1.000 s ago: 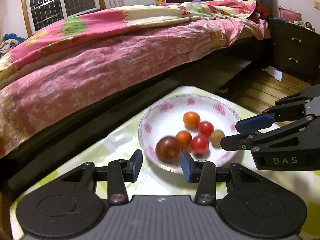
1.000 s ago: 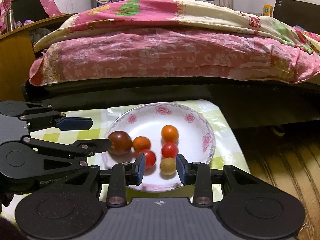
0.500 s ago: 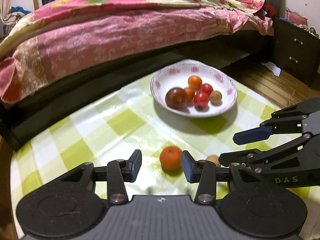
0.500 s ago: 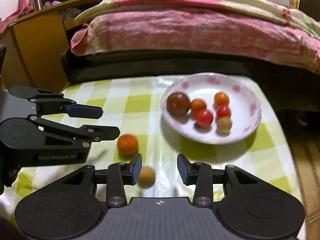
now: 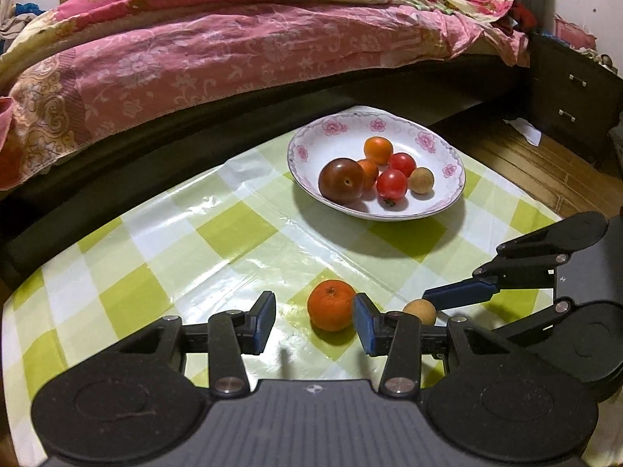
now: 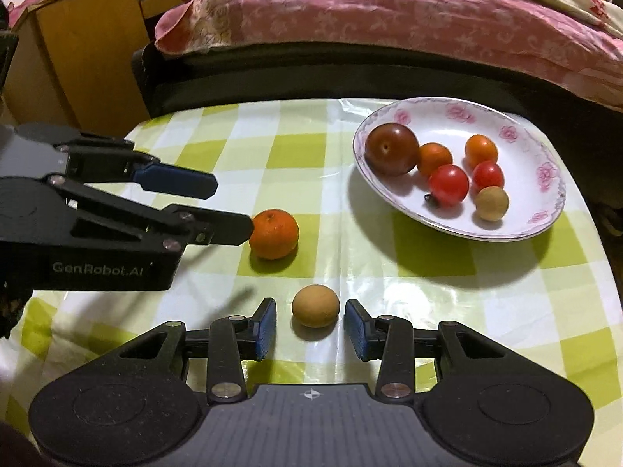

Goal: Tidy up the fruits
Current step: 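Move left tool to the mandarin orange while right tool reaches the other tan fruit, then close left tool on the mandarin orange while right tool grasps the tan fruit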

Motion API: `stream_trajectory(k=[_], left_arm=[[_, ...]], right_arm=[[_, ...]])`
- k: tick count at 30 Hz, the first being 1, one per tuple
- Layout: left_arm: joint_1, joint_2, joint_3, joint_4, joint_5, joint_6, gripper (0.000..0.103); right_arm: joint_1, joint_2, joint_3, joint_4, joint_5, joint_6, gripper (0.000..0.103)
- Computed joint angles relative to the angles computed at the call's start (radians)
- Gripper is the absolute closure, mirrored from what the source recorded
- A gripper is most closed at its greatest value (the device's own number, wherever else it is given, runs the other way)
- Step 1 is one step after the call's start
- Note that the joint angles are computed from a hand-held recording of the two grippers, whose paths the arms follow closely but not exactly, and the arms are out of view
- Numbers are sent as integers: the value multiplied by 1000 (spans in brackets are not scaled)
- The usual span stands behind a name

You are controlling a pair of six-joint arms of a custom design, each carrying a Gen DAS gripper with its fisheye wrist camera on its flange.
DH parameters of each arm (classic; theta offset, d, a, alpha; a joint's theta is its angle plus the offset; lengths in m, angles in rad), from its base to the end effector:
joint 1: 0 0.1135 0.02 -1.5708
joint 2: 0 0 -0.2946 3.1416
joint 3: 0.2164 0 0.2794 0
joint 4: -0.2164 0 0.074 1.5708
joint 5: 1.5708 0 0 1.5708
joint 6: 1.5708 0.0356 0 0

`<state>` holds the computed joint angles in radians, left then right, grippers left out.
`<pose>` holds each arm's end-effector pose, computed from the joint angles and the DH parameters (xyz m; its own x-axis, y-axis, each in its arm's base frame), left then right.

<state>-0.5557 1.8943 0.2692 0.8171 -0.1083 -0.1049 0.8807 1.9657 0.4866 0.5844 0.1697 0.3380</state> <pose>0.2011 -0.1203 0.0380 -0.6590 0.2867 -0.6953 0.3942 0.9190 0.0054 0.1869 0.2170 0.0341 -0.6982 -0.3324 -0.6340 -0.4890 0.8683 0.0832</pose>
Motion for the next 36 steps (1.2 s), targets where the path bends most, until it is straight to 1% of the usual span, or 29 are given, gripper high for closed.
stream_trajectory(k=[2,3,4,7,11,14,18,23,28,31,33,36], left_arm=[[-1,23,15,-1,2,7,52],[-2,34,24,-4,2,11,52],[-2,45,31,-5,3,14,52],[-3,71,51,-3,8,17,52],[-1,105,69,19,23,14,51],[-11,134,84,30,15,16,51],[-20,181,110,29,3,4,52],[-15,189,108,50,11,-3,52],[-22,180,102,47,14,-8,54],[-31,178,94,57,4,-5,58],[-34,172,91,56,0,0,63],[-34,157,82,48,20,-1,63]], right_arm=[[-5,5,5,1,-2,-14,72],[-4,7,6,2,6,-20,77],[-5,8,6,1,9,-25,79],[-13,2,-5,5,-3,-35,79],[-25,-32,-20,-28,-10,-27,80],[-34,-53,-32,-46,0,-17,80],[-56,-62,-51,-40,4,-3,80],[-73,-61,-56,-38,3,2,80],[-78,-62,-58,-39,0,3,80],[-76,-61,-56,-39,3,-2,80],[-76,-58,-56,-36,4,-7,79],[-75,-57,-57,-33,8,-15,79]])
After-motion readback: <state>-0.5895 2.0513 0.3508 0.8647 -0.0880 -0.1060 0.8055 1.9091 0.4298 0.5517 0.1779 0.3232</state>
